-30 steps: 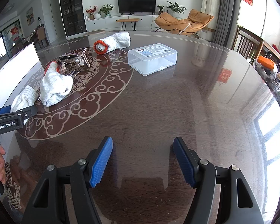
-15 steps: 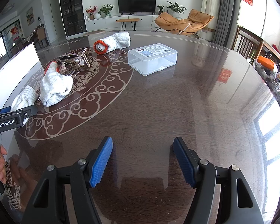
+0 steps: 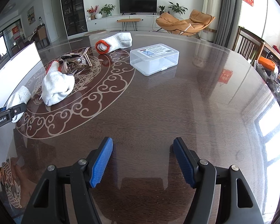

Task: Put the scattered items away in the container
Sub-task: 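Grasp the orange-cuffed white glove with the right tool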

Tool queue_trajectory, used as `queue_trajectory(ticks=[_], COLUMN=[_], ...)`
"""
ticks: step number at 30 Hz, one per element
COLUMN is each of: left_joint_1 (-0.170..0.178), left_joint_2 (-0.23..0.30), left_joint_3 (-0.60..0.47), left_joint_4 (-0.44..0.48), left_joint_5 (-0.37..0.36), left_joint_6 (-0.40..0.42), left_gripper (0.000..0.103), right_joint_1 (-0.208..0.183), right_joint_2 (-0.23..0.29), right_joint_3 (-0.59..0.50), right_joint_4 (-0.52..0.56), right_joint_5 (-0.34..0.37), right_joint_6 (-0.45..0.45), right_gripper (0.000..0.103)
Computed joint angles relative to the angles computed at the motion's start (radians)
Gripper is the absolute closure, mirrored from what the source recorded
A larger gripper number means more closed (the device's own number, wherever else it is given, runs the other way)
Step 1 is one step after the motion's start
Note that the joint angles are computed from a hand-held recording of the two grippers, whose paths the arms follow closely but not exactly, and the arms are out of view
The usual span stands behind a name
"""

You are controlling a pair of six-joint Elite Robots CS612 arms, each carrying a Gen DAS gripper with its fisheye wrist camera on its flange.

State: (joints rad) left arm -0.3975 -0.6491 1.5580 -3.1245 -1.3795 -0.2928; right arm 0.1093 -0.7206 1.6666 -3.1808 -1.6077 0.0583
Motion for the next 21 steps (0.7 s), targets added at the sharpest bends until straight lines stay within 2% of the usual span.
queue_trajectory(ticks=[2, 5, 6, 8, 12, 13, 14, 15, 19, 21], left_joint_1=[-0.002, -0.008, -0.006, -0.003, -0.003, -0.003, -0.002, -0.002, -0.001, 0.008], left_joint_2=[0.001, 0.003, 0.001, 0.001, 0.002, 0.001, 0.002, 0.002, 0.002, 0.0], left_joint_3=[-0.001, -0.004, 0.0, 0.001, 0.001, 0.002, 0.0, 0.0, 0.002, 0.012], left_joint_4=[0.0, 0.005, 0.0, -0.004, -0.004, -0.005, -0.005, -0.005, -0.01, -0.044], left_joint_5=[-0.002, 0.019, 0.012, 0.003, 0.004, 0.003, 0.0, -0.001, -0.012, -0.077], left_joint_6=[0.014, 0.023, 0.021, 0.018, 0.021, 0.02, 0.02, 0.02, 0.021, 0.039], left_gripper=[0.054, 0.053, 0.053, 0.053, 0.053, 0.052, 0.052, 0.052, 0.051, 0.051], right_joint_1=[0.001, 0.04, 0.053, 0.077, 0.094, 0.098, 0.101, 0.1, 0.08, 0.059], right_joint_2=[0.003, 0.02, 0.032, 0.063, 0.119, 0.13, 0.136, 0.14, 0.102, 0.056], right_joint_3=[-0.005, -0.077, -0.108, -0.173, -0.3, -0.322, -0.338, -0.349, -0.273, -0.183], right_joint_4=[-0.034, -0.007, -0.002, -0.011, 0.116, 0.148, 0.185, 0.227, 0.211, 0.189], right_joint_5=[0.142, 0.229, 0.234, 0.193, 0.177, 0.155, 0.134, 0.121, 0.147, 0.181], right_joint_6=[-0.068, -0.264, -0.319, -0.399, -0.492, -0.507, -0.513, -0.506, -0.426, -0.39], right_gripper=[0.035, 0.035, 0.036, 0.036, 0.036, 0.039, 0.05, 0.079, 0.079, 0.079])
